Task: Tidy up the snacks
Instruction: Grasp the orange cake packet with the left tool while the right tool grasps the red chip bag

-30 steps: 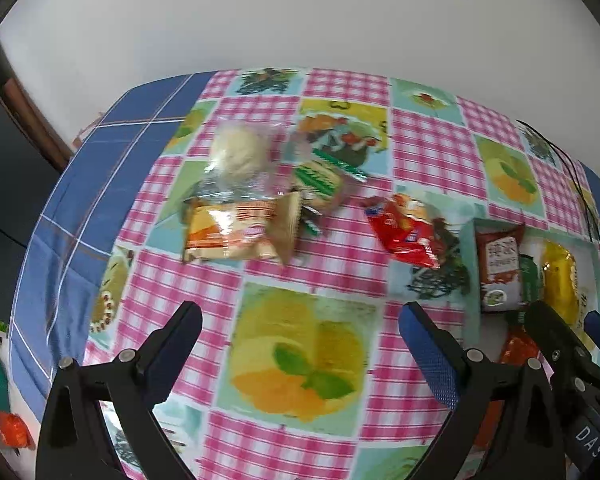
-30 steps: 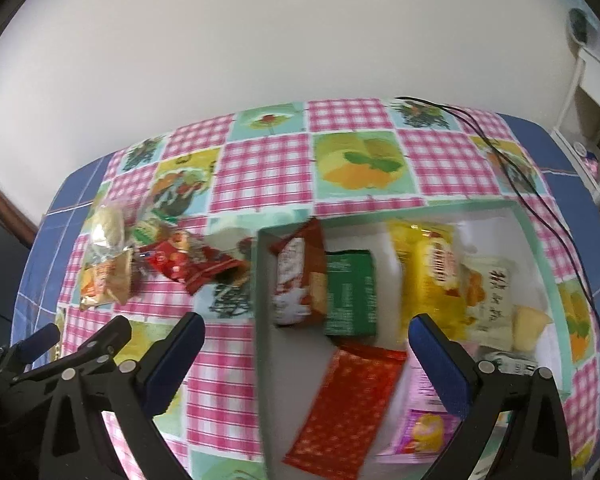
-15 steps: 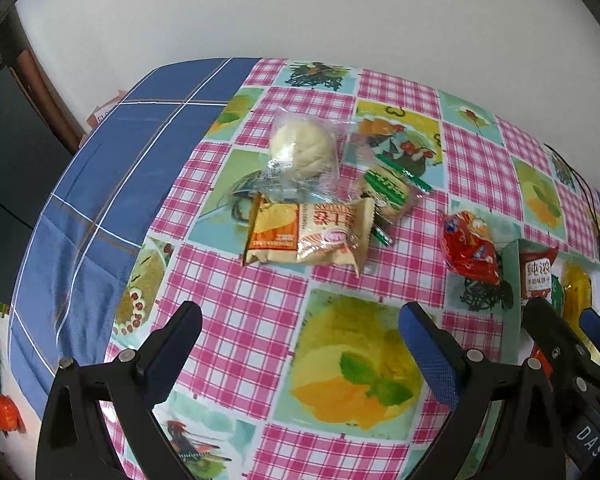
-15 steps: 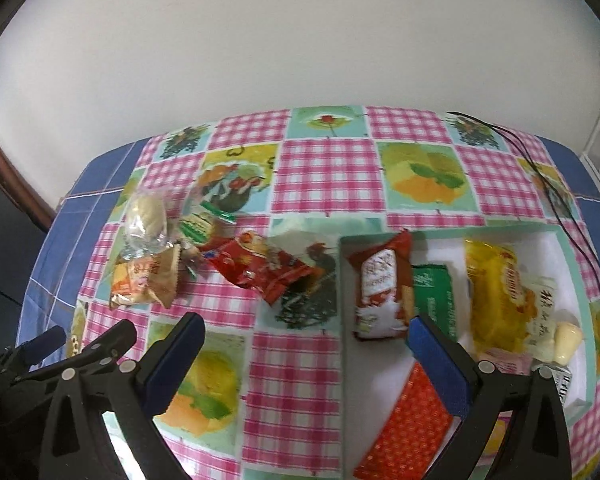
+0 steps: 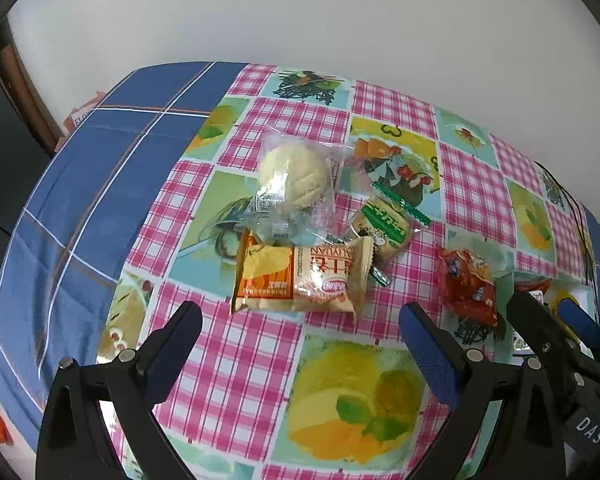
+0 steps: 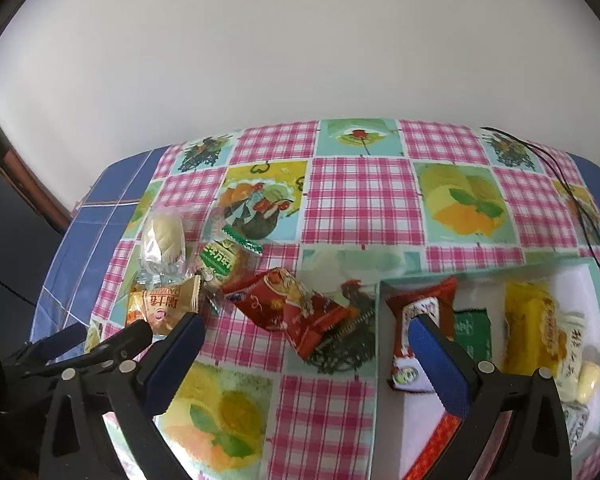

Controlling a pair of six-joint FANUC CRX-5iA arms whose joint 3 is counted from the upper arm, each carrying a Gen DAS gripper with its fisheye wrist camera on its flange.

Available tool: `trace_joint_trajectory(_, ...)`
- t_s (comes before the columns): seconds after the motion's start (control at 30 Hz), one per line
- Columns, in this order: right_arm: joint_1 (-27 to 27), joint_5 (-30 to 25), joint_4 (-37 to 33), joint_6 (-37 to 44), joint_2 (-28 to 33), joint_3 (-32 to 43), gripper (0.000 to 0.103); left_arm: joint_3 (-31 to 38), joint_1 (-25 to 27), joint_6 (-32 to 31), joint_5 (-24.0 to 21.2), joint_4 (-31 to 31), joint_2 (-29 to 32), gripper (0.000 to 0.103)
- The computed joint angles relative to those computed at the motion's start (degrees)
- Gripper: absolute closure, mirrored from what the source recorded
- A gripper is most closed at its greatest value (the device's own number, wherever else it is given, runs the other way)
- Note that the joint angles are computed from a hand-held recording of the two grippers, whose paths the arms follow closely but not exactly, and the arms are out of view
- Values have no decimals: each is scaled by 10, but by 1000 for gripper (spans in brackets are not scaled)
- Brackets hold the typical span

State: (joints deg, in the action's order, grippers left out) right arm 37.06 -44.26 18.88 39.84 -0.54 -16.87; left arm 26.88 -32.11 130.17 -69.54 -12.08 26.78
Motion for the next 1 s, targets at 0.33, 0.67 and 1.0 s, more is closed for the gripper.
trace_joint_trajectory(0.33, -20, 17, -47, 55, 54, 33, 13, -24, 20, 22, 54, 16, 18, 5)
trace_joint_trajectory(0.67, -24, 27, -73, 97, 97, 58, 29, -44, 29, 17, 91, 25, 23, 19)
trace_joint_trajectory(1.0, -30, 29, -93, 102, 99, 61, 53, -39, 24, 9, 95, 17, 24, 34)
